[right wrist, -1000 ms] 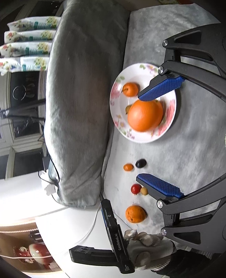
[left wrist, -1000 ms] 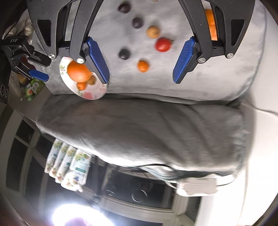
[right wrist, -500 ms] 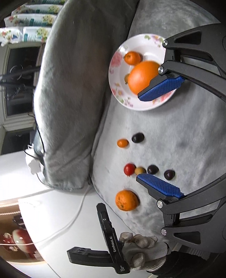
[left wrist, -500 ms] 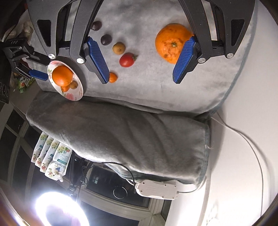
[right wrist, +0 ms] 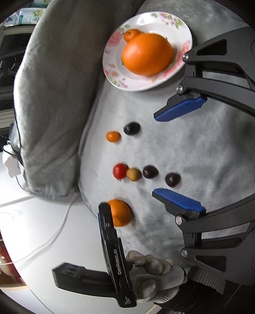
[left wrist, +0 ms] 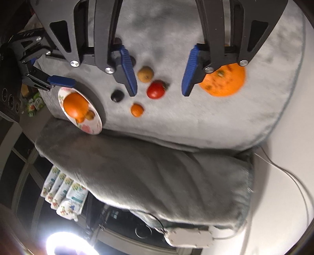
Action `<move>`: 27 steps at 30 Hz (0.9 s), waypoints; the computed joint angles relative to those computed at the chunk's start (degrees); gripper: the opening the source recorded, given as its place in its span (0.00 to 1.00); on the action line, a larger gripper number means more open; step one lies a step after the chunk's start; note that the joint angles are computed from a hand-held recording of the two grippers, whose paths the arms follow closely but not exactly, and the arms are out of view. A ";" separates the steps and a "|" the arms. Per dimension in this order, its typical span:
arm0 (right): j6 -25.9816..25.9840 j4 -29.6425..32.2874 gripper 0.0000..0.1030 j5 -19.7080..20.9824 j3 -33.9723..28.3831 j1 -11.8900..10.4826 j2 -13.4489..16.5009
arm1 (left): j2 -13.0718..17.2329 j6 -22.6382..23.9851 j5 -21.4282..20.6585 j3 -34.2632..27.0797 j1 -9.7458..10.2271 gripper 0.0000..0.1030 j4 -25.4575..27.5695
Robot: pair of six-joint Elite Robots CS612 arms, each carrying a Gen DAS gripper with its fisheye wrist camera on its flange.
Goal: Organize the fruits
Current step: 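Withdraw both tools from the plate back toward the remaining fruits, then grasp a dark plum with the right tool while the left tool grasps another kiwi fruit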
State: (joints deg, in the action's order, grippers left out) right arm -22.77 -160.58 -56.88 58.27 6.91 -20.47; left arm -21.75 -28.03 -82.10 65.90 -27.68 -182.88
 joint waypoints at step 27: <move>-7.03 7.43 0.42 -0.64 -0.93 2.08 0.97 | 4.70 -2.26 -7.39 -8.30 0.45 0.28 10.47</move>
State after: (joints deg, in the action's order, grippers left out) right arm -29.80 -153.15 -57.52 57.34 8.99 -19.49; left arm -17.05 -30.29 -89.49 57.60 -27.23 -172.41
